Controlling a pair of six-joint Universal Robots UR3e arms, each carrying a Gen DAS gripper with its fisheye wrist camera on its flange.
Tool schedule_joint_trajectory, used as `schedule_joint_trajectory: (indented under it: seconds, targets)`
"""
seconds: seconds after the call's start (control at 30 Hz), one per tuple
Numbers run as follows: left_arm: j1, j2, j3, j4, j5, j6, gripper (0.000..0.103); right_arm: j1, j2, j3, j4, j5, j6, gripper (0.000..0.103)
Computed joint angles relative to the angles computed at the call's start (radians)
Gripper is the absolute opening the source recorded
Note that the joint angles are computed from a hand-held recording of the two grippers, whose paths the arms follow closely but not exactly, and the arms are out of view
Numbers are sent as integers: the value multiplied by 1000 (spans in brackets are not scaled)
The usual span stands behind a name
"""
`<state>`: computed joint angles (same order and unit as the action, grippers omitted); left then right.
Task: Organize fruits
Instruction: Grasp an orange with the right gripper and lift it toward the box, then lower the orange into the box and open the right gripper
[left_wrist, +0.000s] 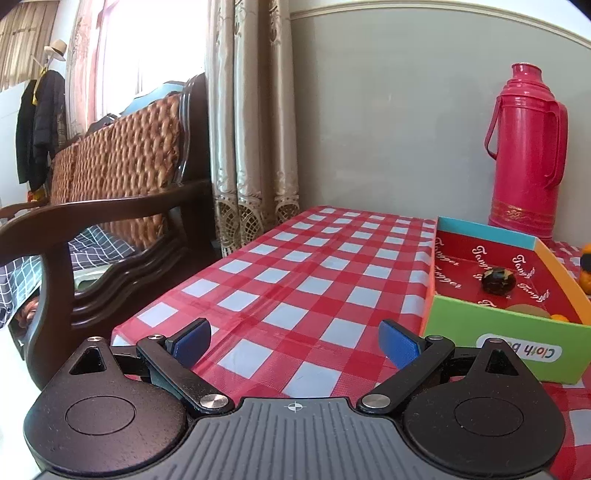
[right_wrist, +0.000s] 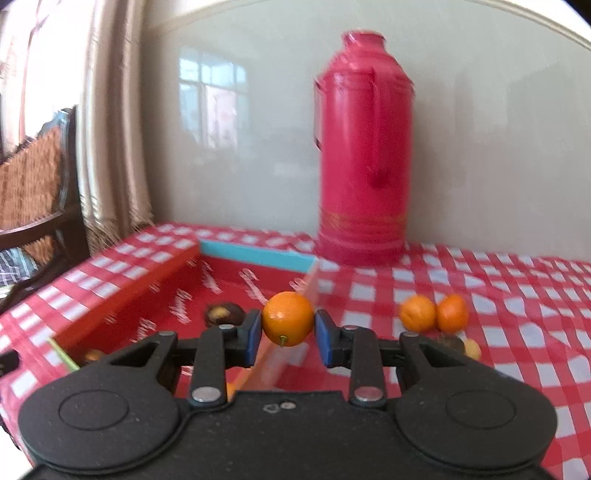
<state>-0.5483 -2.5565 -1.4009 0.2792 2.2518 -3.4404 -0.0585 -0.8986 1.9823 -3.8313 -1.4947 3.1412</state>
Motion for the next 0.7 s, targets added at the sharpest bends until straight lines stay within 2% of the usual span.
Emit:
schedule_joint_trajectory:
  seconds: [0.27, 0.33, 0.37, 0.4, 0.57, 0.7]
  targets:
    - [-3, 2, -7, 4, 4, 0, 96, 84, 27, -53, 26, 2, -67, 24]
    - [-7, -1, -1, 3, 5, 1, 97, 99, 48, -71, 23, -18, -76, 38]
    - [-8, -1, 2, 1, 3, 3, 97, 104, 55, -69, 8, -26, -80, 63]
    - [-9, -2, 6, -1, 2, 4, 97, 109, 66, -63, -31, -39, -76, 77]
    - [-23, -22, 55, -23, 1, 5, 97, 61, 58, -6, -140, -23, -49, 75]
    - [-42, -45, 112, -50, 1, 8, 97, -1, 36, 49, -167, -9, -24, 75]
